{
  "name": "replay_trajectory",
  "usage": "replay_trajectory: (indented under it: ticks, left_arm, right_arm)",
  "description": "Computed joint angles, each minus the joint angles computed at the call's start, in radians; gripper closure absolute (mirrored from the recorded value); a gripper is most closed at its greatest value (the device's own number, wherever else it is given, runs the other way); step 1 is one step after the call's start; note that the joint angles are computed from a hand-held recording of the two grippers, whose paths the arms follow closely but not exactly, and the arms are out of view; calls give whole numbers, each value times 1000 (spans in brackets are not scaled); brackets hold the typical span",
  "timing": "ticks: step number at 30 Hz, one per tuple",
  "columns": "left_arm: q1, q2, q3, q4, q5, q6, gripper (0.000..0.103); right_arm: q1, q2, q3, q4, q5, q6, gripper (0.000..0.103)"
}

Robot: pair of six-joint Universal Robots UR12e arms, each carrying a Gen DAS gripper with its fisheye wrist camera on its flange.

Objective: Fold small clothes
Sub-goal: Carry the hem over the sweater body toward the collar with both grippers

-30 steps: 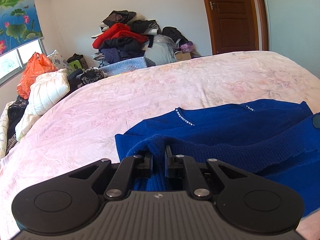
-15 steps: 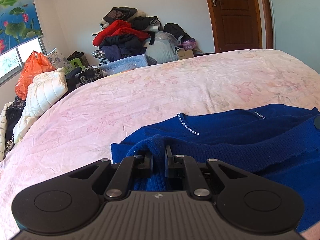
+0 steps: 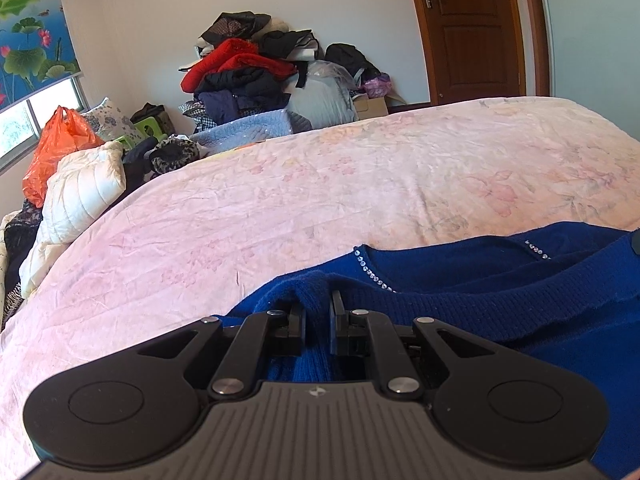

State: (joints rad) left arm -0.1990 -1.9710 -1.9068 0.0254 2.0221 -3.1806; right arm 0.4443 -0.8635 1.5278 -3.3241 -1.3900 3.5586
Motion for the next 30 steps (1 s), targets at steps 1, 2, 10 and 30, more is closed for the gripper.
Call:
replay_trajectory:
  ticks: [1,2,10,30]
  left_arm:
    - [2,-4,5,-5,0,1,93]
    - [4,-9,12,-12,-1,0,93]
    - [20,-35,50,-76,-20,-16,93]
    - [41,-87,118,-151,-50,-36,93]
  right_arm:
    - [-1,5,-8,5,3,2,92]
    - [-2,10,-15,8,4,6,92]
    - [-8,42,-66,53,16,19,92]
    - [-24,90,-128,117,38,63,92]
